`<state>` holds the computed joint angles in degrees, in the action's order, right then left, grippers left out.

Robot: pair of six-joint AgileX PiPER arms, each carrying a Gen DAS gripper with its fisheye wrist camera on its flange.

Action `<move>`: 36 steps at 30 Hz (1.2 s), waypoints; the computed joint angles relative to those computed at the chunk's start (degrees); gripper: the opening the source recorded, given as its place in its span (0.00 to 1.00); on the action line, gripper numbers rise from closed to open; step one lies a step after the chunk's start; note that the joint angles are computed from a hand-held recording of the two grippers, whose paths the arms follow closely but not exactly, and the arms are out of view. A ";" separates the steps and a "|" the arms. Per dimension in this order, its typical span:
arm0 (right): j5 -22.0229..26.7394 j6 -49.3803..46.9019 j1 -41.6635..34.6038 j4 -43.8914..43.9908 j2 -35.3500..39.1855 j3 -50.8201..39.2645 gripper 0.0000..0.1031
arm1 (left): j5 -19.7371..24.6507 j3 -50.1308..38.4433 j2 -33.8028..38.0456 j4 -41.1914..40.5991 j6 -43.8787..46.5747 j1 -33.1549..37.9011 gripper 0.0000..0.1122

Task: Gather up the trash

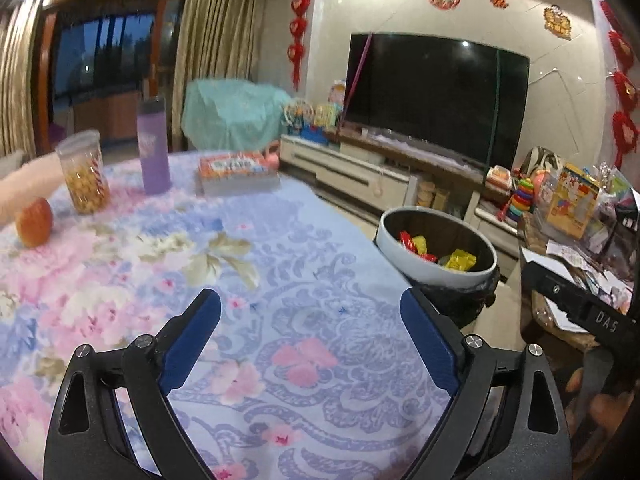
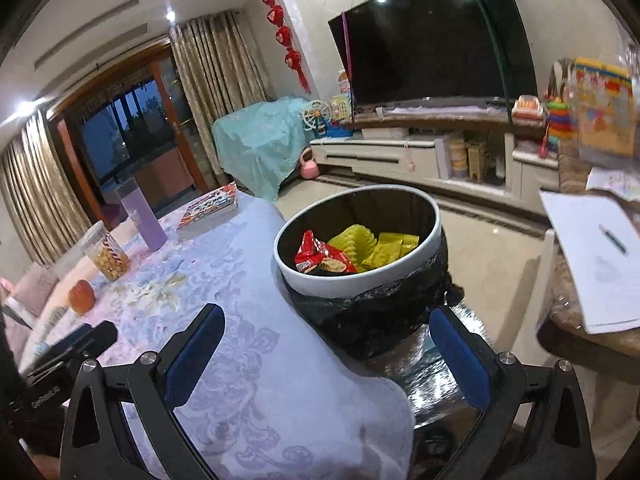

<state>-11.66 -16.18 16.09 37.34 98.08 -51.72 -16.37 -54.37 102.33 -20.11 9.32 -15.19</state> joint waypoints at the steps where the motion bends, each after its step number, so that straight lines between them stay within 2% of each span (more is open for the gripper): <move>1: -1.05 -1.67 0.50 1.43 -0.76 0.53 1.00 | -1.45 1.19 -1.25 0.05 -0.12 -0.15 0.84; 3: -3.40 -4.46 1.74 3.54 -2.78 1.73 1.00 | -4.01 3.09 -3.29 -2.57 2.31 -0.76 0.86; 5: -7.88 -11.39 4.18 9.67 -5.33 3.08 1.00 | -7.06 5.06 -5.42 -6.56 5.93 -1.59 0.92; 9: -14.72 -16.50 7.89 12.95 -8.18 5.18 1.00 | -11.08 7.03 -6.65 -11.59 10.79 -2.85 0.92; 12: -17.28 -13.87 8.92 10.53 -7.64 6.32 1.00 | -12.21 7.26 -5.97 -13.83 12.53 -3.31 0.92; 17: -17.84 -7.07 8.54 5.58 -5.14 6.94 1.00 | -13.12 7.96 -4.13 -14.86 11.81 -3.01 0.92; 24: -23.40 -12.17 12.09 12.54 -3.42 7.43 1.00 | -15.62 9.15 -3.27 -16.51 11.33 -2.99 0.92; 30: -27.54 -12.89 14.26 13.58 -3.08 8.36 1.00 | -18.85 10.82 -4.11 -17.55 11.37 -3.40 0.92; 36: -27.17 -11.38 14.18 11.87 -3.55 9.01 1.00 | -20.60 11.93 -4.66 -18.26 11.58 -3.93 0.92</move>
<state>-38.83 -27.57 30.28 49.21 94.53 -42.71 -36.97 -42.44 97.67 -38.37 20.89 -19.12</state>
